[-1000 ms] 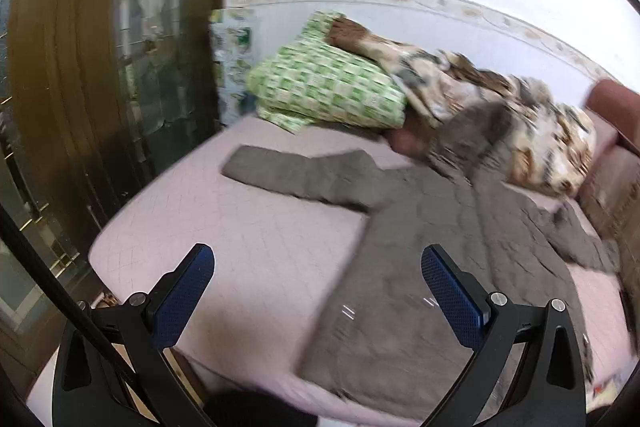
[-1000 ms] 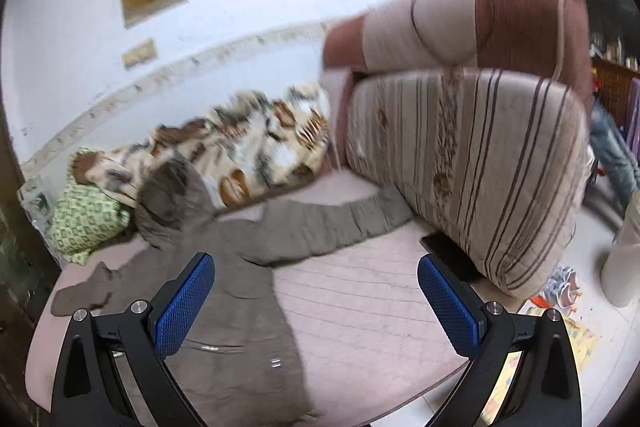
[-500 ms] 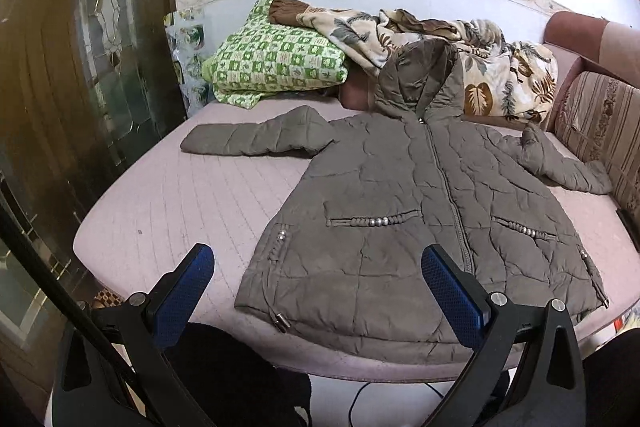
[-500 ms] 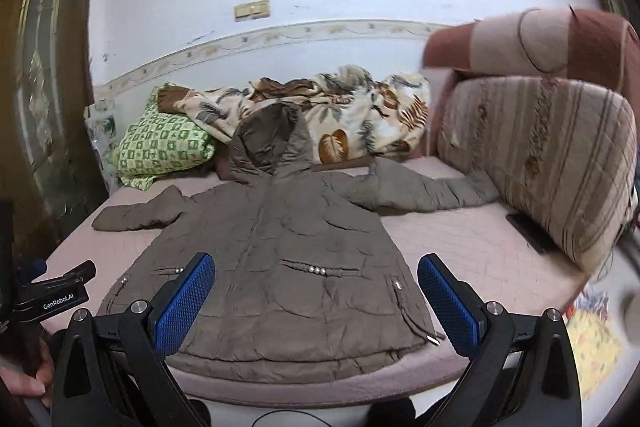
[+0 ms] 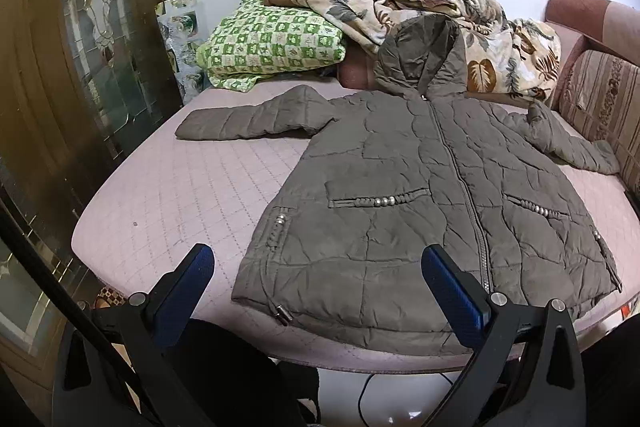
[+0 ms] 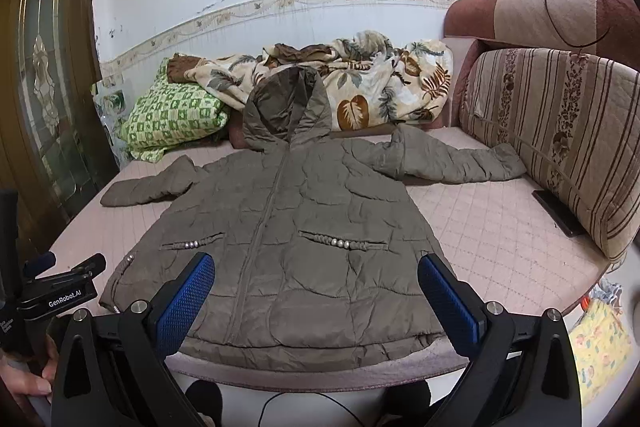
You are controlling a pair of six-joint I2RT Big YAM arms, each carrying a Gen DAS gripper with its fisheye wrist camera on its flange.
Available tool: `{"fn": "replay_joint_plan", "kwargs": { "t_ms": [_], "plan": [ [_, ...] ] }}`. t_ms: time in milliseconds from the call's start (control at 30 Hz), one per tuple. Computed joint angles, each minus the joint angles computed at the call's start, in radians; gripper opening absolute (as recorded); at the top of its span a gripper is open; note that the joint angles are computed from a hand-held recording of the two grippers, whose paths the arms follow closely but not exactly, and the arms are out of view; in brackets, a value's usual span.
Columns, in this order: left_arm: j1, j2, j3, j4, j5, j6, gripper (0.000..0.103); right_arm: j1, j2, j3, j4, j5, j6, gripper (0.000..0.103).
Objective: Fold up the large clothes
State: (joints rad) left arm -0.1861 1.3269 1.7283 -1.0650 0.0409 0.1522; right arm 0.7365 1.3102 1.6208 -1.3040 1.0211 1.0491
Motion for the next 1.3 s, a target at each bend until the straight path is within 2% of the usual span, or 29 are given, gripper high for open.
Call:
{"fn": "replay_joint_plan", "kwargs": {
  "t_ms": [567, 933, 1300],
  "plan": [
    [-0.012, 0.003, 0.003, -0.011, -0.009, 0.011, 0.103, -0.017, -0.014, -0.022, -0.003, -0.038, 0.008, 0.103],
    [-0.027, 0.004, -0.003, -0.015, -0.014, 0.021, 0.103, -0.038, -0.023, -0.036, -0.015, -0.061, 0.049, 0.103],
    [-0.043, 0.066, 0.05, -0.051, -0.022, 0.038, 0.103, -0.099, -0.039, -0.079, 0.021, -0.14, 0.04, 0.103]
  ]
}}
